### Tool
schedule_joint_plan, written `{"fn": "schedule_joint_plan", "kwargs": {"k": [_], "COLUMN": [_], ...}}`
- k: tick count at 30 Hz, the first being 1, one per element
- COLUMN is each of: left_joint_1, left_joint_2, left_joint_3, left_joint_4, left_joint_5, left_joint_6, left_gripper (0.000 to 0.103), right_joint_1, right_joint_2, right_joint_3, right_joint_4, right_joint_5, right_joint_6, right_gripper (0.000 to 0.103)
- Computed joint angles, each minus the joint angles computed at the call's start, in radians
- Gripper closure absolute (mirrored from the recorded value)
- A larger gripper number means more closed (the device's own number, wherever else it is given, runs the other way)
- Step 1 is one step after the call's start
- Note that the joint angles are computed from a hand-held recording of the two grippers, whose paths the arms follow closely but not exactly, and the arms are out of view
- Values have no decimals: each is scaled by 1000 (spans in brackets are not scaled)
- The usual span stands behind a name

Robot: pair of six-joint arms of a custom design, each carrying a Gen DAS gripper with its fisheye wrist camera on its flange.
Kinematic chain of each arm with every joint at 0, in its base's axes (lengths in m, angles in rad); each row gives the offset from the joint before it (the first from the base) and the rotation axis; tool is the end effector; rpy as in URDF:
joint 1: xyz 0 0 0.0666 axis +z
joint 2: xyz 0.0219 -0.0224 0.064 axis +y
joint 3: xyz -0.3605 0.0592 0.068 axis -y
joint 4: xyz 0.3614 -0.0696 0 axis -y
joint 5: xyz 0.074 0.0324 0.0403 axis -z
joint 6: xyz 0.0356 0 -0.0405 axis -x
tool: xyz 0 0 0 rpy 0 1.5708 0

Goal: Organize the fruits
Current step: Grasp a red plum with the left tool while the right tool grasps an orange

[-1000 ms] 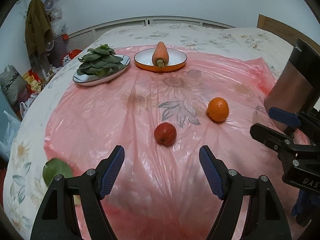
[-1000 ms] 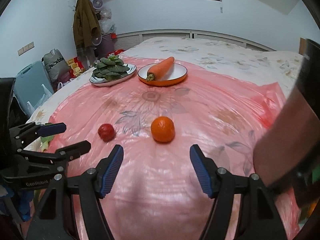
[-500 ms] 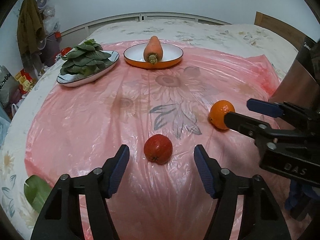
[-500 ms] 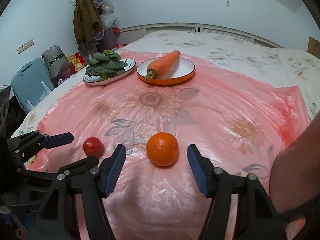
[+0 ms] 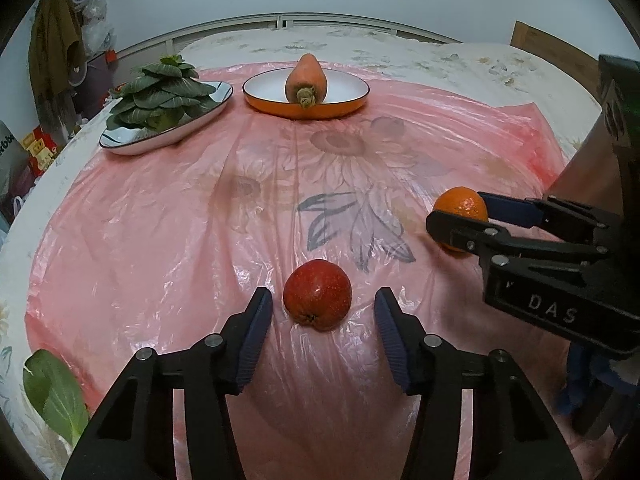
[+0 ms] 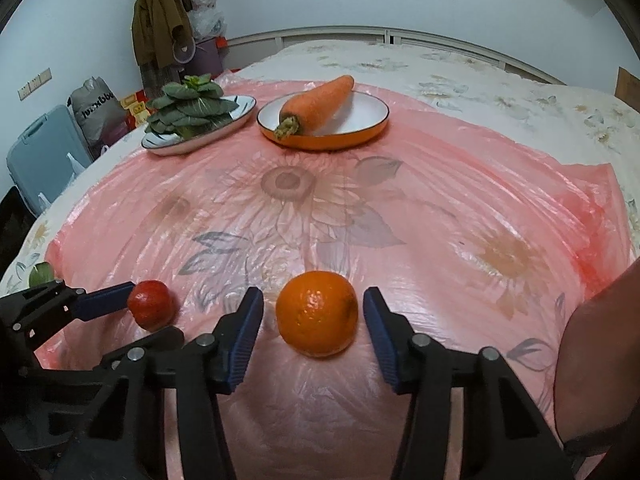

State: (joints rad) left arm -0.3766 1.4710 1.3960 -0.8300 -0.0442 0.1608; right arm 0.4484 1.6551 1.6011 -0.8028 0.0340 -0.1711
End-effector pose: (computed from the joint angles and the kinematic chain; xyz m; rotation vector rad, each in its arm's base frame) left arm 0.4482 -0.1760 0.3827 0.2485 2.4704 -0.1750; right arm 0.4986 0.2381 0.3816 -0.3221 2.4199 0.2380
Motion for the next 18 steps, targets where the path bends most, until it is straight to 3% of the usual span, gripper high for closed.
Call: {"fn": "schedule_joint_plan", "kwargs": {"k": [5,13,18], "left_joint_1": [18,28,36], "left_joint_2": [11,12,4], "left_joint_3": [9,-1,-18], "left_joint_4": [-5,5,27], "left_joint_5": [33,39,56], "left_joint_6": [20,14,24], "left_gripper": [62,74,74], "right_joint_1": [-2,-4,-13], "right_joint_2": [14,17,11], "right_joint_3": [6,4,-10], "right_joint_4": [-10,-9,7], "right_joint_5": [-4,-10,-35], "right_joint_6": [-7,-14,-31], "right_gripper": [44,49,50]}}
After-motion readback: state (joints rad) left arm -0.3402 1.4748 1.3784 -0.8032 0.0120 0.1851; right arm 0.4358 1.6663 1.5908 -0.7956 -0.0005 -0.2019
